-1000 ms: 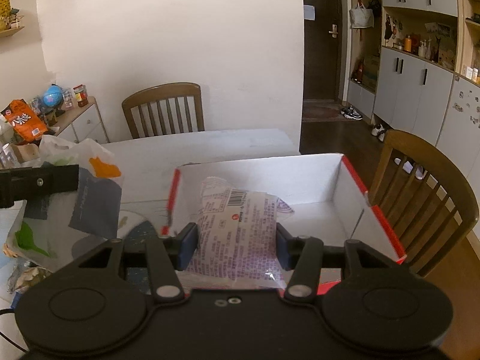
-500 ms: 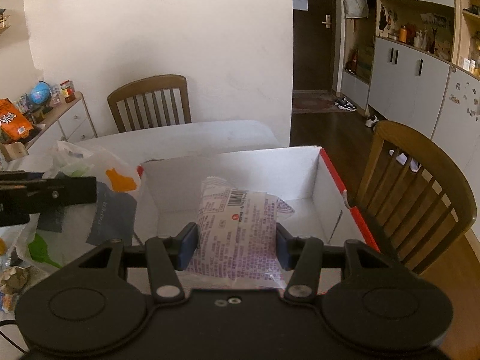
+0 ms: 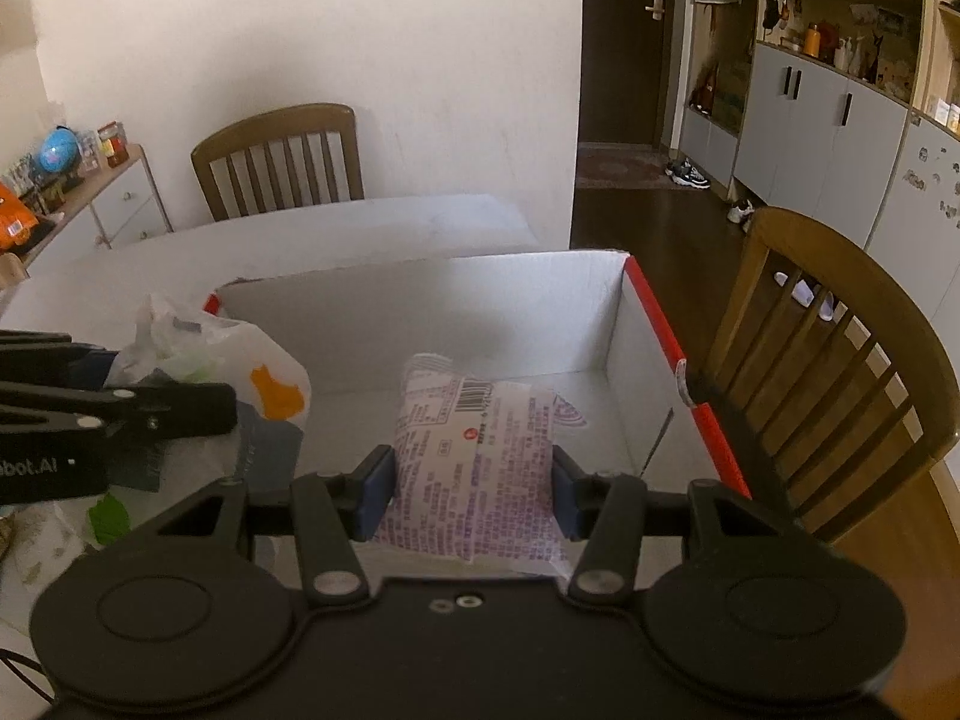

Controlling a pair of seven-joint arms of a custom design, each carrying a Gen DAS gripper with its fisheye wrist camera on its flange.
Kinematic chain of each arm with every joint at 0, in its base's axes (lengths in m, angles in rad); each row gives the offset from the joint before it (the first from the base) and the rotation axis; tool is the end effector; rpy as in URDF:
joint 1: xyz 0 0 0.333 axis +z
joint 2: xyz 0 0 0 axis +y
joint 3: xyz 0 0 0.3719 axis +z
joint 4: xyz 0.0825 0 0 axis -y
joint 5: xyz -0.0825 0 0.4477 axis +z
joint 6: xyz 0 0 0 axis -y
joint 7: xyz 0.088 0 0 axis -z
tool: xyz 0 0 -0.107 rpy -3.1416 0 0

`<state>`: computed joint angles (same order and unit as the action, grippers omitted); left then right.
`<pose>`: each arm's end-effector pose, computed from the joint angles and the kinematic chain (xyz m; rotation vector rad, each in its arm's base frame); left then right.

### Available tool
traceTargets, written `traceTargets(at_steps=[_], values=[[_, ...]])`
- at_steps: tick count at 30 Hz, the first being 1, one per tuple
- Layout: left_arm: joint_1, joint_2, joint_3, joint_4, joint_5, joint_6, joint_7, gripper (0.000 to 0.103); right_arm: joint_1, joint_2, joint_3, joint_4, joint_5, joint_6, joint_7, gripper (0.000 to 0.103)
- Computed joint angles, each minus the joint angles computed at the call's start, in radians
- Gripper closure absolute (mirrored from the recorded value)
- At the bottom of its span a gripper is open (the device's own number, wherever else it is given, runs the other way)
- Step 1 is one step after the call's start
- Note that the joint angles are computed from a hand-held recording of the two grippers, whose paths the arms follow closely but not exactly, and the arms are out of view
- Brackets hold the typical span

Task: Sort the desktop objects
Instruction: 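Carry both held bags over the open red shoebox, then open both grippers to drop the bags into the red shoebox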

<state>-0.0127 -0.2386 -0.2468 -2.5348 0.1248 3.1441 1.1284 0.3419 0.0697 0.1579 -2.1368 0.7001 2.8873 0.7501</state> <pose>0.4997 -0.1485 0.4688 -1.8203 1.7510 -0.9560 0.5848 0.2747 0.4602 -2.1878 1.0242 -0.3591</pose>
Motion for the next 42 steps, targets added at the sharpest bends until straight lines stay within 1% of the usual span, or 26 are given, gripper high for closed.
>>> traceTargets(at_steps=[4,7,11,15,18,24,26,29,35,38,42], values=[[0.015,0.047,-0.015,0.038,0.028,-0.022,-0.006,0.065,-0.004,0.030,-0.005,0.023,-0.056,-0.011,0.034,0.051],[-0.005,0.079,0.005,0.063,0.032,-0.043,0.001,0.065,-0.008,0.055,-0.006,0.039,-0.118,-0.016,0.071,0.051],[-0.060,0.110,0.056,0.088,-0.017,-0.072,0.048,0.065,-0.021,0.081,0.003,0.055,-0.162,-0.024,0.091,0.051],[-0.048,0.131,0.048,0.116,0.026,-0.113,0.031,0.065,-0.034,0.104,0.013,0.072,-0.193,-0.037,0.094,0.051],[-0.071,0.145,0.065,0.130,-0.003,-0.131,0.067,0.065,-0.035,0.122,0.008,0.090,-0.242,-0.066,0.122,0.051],[-0.096,0.173,0.082,0.163,-0.068,-0.183,0.137,0.065,-0.036,0.145,0.001,0.113,-0.323,-0.110,0.186,0.051],[-0.103,0.182,0.085,0.176,-0.102,-0.206,0.164,0.065,-0.036,0.150,-0.001,0.119,-0.344,-0.124,0.200,0.051],[-0.099,0.191,0.083,0.191,-0.092,-0.242,0.152,0.065,-0.032,0.157,-0.005,0.123,-0.382,-0.139,0.220,0.051],[-0.107,0.212,0.085,0.220,-0.170,-0.295,0.224,0.065,-0.025,0.165,-0.005,0.133,-0.427,-0.160,0.251,0.051],[-0.103,0.218,0.082,0.225,-0.128,-0.303,0.190,0.064,-0.023,0.168,-0.006,0.140,-0.445,-0.177,0.264,0.051],[-0.103,0.231,0.083,0.242,-0.134,-0.334,0.196,0.064,-0.011,0.171,-0.018,0.150,-0.500,-0.201,0.293,0.051]])
